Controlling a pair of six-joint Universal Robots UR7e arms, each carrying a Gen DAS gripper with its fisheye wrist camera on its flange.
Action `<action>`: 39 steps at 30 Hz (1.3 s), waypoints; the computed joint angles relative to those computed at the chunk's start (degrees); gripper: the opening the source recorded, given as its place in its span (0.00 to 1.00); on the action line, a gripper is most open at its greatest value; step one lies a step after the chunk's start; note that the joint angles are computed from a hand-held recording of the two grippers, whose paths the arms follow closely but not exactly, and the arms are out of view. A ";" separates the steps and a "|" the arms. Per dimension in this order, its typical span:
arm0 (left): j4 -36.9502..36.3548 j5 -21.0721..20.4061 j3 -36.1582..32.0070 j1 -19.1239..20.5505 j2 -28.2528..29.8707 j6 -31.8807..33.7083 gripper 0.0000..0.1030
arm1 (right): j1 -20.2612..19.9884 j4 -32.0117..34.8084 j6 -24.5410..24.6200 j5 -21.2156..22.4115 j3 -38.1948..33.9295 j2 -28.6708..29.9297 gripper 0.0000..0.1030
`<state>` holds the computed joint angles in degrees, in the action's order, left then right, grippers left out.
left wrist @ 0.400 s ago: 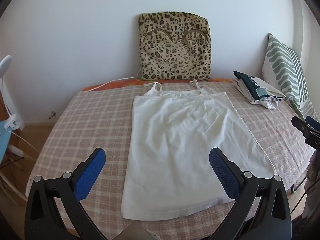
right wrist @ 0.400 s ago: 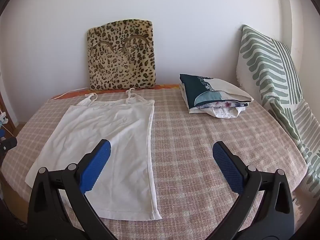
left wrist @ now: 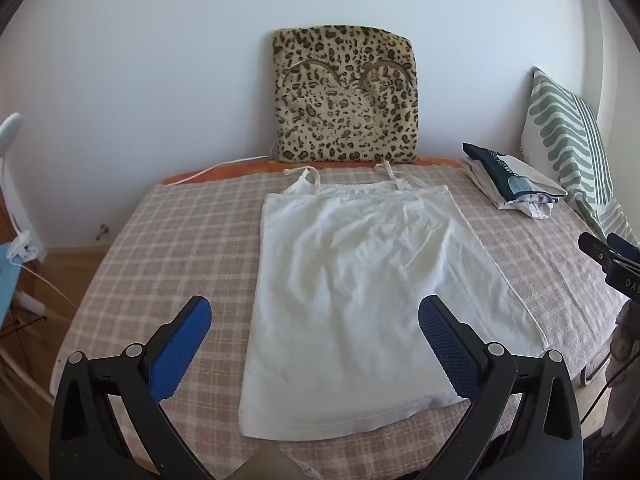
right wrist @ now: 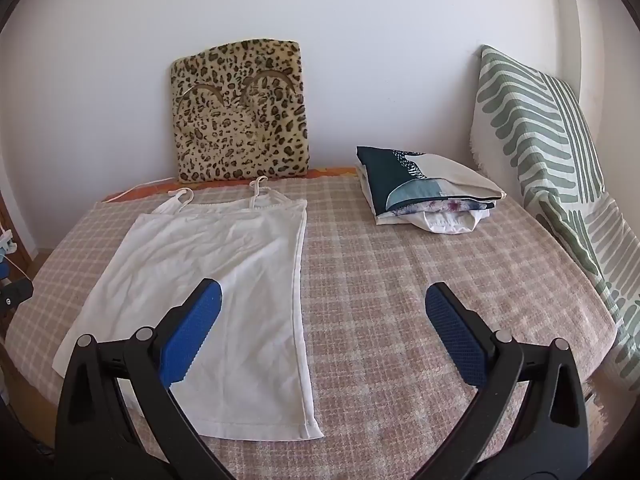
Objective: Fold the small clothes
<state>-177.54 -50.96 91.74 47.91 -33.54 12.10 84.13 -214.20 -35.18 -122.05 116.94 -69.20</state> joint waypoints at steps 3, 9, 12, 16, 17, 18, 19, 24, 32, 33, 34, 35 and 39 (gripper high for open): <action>1.29 -0.71 -0.09 0.13 -0.14 -1.25 1.00 | -0.14 0.79 0.60 0.38 0.37 -0.46 1.00; 1.44 -0.96 0.10 0.08 -0.28 -1.60 1.00 | -0.01 0.90 0.76 0.09 0.19 -0.41 1.00; 2.40 -1.38 -0.15 0.28 -0.46 -1.83 1.00 | 0.01 1.58 1.09 -0.02 -0.02 -0.42 1.00; 3.85 -1.75 -0.43 0.43 -0.60 -2.81 1.00 | -0.07 1.32 0.65 0.00 0.03 -0.28 1.00; 3.77 -1.74 -0.38 0.45 -0.60 -2.93 1.00 | -0.07 1.04 0.73 -0.03 0.05 -0.18 1.00; 3.77 -1.72 -0.40 0.44 -0.58 -2.99 1.00 | -0.07 1.07 0.80 0.00 0.06 -0.19 1.00; 3.73 -1.67 -0.42 0.44 -0.57 -2.91 1.00 | -0.09 1.04 0.82 0.03 0.05 -0.17 1.00; 3.94 -1.80 -0.46 0.47 -0.66 -2.82 1.00 | -0.07 0.89 0.57 -0.05 0.07 -0.08 1.00; 3.51 -1.72 -0.25 0.32 -0.69 -2.66 1.00 | -0.18 0.69 0.65 0.03 0.20 0.07 1.00; 3.31 -1.67 -0.20 0.30 -0.66 -2.58 1.00 | -0.17 0.63 0.61 -0.02 0.19 0.11 1.00; 3.27 -1.71 -0.19 0.29 -0.67 -2.56 1.00 | -0.19 0.80 0.59 0.05 0.18 0.01 1.00; 3.14 -1.73 -0.11 0.26 -0.65 -2.54 1.00 | -0.19 0.89 0.65 0.09 0.18 -0.04 1.00; 3.34 -1.67 -0.18 0.23 -0.49 -2.62 1.00 | -0.13 0.97 0.60 -0.05 0.10 -0.02 1.00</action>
<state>-174.21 -52.63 91.56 48.14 -34.04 9.48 84.00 -213.23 -34.59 -122.10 117.05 -69.23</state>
